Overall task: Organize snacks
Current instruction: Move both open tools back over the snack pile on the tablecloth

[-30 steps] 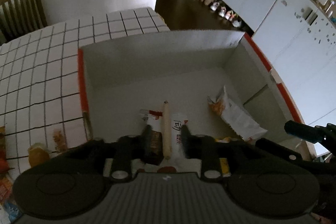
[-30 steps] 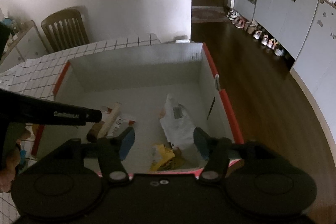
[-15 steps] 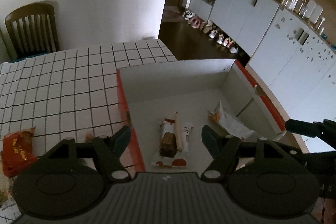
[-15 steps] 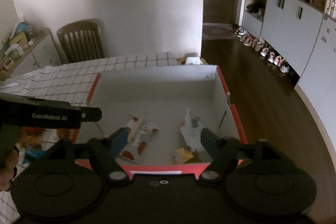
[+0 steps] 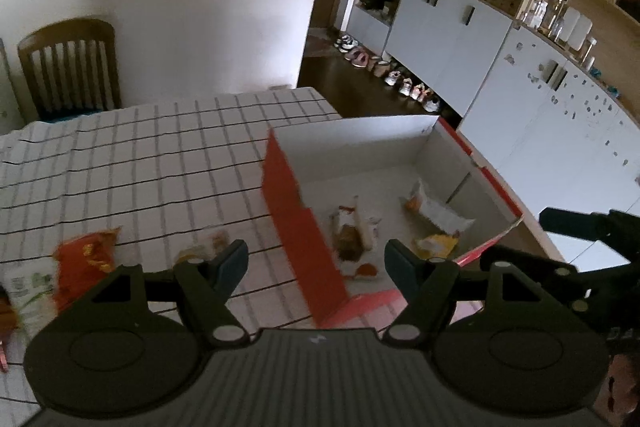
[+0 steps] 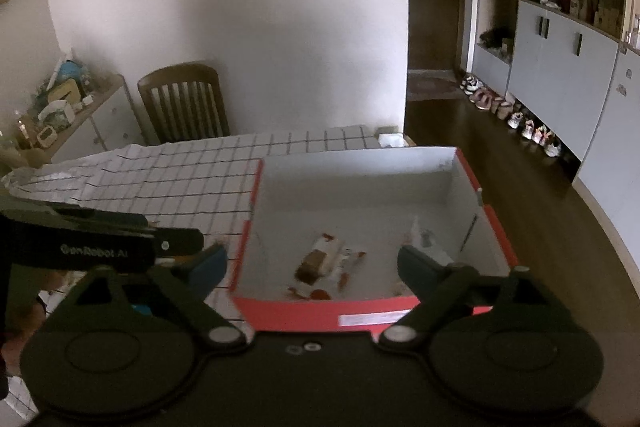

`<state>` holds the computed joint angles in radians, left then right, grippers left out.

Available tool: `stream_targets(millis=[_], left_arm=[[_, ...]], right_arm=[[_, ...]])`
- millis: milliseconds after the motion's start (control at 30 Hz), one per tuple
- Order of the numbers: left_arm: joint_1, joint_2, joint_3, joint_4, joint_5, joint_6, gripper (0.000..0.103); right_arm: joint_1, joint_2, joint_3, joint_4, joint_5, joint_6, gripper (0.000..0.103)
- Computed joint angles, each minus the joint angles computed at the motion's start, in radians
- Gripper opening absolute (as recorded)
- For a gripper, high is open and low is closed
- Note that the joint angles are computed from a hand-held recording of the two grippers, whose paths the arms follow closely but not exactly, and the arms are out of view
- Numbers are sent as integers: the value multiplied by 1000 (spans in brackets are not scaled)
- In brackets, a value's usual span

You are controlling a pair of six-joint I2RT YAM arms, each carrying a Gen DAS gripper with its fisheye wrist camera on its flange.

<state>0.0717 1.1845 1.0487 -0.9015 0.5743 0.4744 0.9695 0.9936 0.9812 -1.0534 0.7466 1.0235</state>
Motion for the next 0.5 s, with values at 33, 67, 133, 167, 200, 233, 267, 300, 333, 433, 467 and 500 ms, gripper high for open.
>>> stream_targets(millis=[33, 67, 133, 167, 200, 233, 267, 300, 333, 433, 467, 500], left_arm=[[34, -4, 4, -23, 15, 38, 76], [61, -5, 10, -43, 26, 69, 77], [125, 3, 31, -99, 63, 146, 81], [157, 15, 47, -128, 78, 184, 82], [187, 22, 57, -154, 91, 221, 82], [225, 32, 70, -191, 106, 275, 82], [253, 42, 80, -213, 113, 312, 82], [286, 52, 91, -238, 121, 354, 82], [323, 67, 106, -266, 133, 403, 82], [425, 121, 155, -352, 163, 540, 82], [455, 142, 171, -378, 171, 579, 83], [486, 169, 193, -407, 178, 619, 84]], right_arm=[[20, 18, 12, -8, 14, 20, 95], [48, 40, 26, -24, 31, 54, 95], [90, 79, 54, -43, 50, 104, 96], [113, 102, 71, -55, 62, 134, 97], [136, 125, 88, -68, 75, 164, 97], [162, 146, 104, -85, 87, 197, 98], [179, 165, 119, -94, 96, 222, 98], [195, 185, 134, -102, 103, 246, 98], [212, 205, 149, -107, 110, 270, 98], [256, 262, 196, -131, 131, 335, 99], [270, 282, 211, -138, 138, 352, 99], [282, 300, 223, -143, 145, 368, 99]])
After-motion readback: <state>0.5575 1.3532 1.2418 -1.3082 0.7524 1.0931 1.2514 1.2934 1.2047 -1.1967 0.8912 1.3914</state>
